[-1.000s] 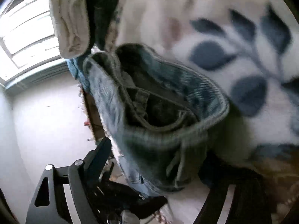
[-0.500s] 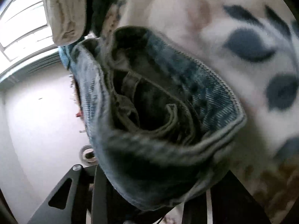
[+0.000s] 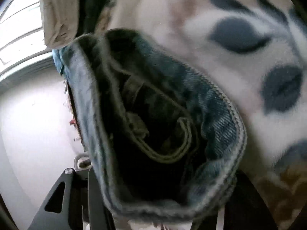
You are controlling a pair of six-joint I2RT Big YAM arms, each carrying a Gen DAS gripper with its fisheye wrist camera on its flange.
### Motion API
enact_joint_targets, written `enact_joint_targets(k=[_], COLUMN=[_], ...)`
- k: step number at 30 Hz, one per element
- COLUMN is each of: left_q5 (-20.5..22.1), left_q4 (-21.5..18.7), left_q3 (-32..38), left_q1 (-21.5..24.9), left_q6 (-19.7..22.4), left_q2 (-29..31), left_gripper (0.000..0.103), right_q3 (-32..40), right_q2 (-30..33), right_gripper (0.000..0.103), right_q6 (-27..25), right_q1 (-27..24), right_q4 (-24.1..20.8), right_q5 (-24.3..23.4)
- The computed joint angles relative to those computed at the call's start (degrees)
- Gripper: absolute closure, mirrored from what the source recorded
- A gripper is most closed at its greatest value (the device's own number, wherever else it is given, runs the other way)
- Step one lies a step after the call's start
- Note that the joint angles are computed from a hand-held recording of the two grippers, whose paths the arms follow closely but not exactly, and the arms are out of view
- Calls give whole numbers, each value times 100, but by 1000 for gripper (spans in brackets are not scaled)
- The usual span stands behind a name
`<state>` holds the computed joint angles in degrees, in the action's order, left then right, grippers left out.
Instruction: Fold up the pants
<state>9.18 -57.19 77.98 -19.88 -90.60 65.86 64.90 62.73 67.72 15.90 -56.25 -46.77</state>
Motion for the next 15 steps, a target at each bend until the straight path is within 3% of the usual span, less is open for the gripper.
enact_joint_targets(k=[3,6,9,10,12,13,15], left_q5=[189,471,741,828,1022,1120,1355], left_q4=[-116,-403,-798,-1120,-1306,-1627,-1895], left_q3=[315,745,1393,1909,2514,3143,4207], left_q1=[64,195,307,373,453,507,584], left_q6=[249,484,830,1066,1223,1425,1615], left_q2=[200,330,516,768,1045,1363,1943], left_gripper=[80,83,83,83,83,83,83], right_q3=[-172,-12,556,803,1285,1606,2156], right_q2=[-245,-432,-421,-380,-244,-124,98], right_gripper=[67,73,74,74,74,74,74], right_q6=[739,1129,1169,1202,1202,1197,1122], right_q1=[92,121,159,168,139,86,-22], right_q4=[430,412,110,92,-42,-125,-365], right_q5=[433,616,788,823,875,886,942])
